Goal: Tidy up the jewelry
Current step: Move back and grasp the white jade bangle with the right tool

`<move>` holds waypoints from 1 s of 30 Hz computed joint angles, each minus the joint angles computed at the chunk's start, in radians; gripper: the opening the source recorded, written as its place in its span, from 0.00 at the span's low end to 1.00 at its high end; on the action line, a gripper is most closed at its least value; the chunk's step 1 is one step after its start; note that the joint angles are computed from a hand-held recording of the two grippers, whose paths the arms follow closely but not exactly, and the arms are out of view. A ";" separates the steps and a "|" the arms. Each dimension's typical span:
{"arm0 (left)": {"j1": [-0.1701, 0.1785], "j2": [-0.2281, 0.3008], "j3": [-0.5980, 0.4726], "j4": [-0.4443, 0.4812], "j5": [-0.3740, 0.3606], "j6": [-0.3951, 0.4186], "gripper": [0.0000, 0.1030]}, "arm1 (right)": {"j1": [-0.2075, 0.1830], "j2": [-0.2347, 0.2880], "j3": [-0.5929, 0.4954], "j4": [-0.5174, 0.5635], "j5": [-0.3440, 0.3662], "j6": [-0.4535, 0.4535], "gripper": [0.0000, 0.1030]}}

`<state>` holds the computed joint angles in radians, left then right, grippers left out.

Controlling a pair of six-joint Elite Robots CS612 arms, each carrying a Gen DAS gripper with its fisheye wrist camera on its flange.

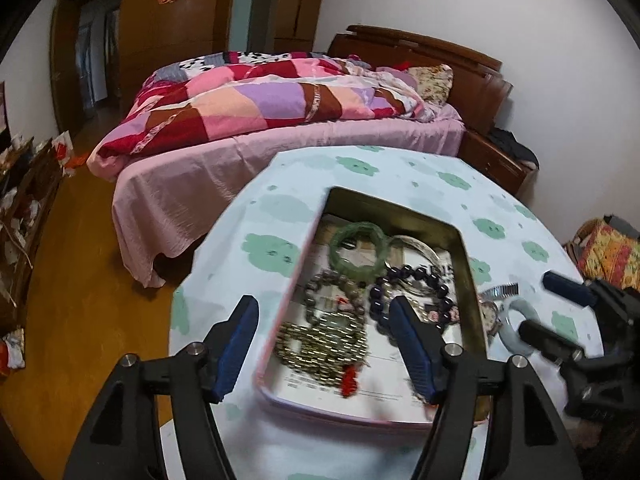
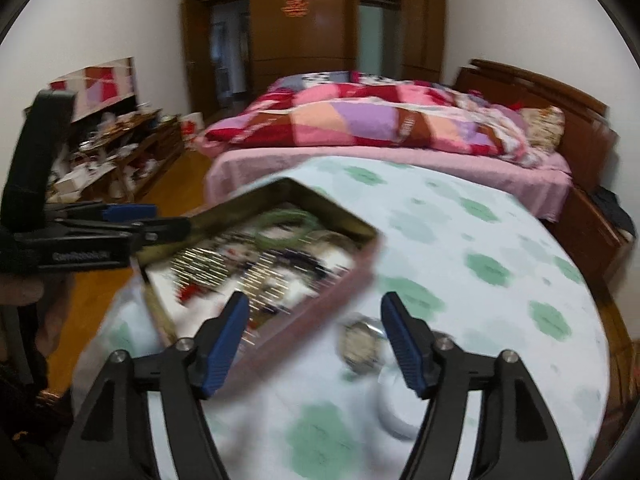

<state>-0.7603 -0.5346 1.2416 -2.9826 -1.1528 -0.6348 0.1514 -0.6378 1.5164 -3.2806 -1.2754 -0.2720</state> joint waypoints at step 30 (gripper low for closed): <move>-0.060 0.087 -0.192 0.072 -0.064 0.249 0.74 | -0.061 0.001 0.015 0.170 -0.173 0.104 0.75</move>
<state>-0.8202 -0.4475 1.0498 -2.9106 -1.2164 -0.3855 0.0906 -0.6365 1.5317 -3.1110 -1.4483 -0.1683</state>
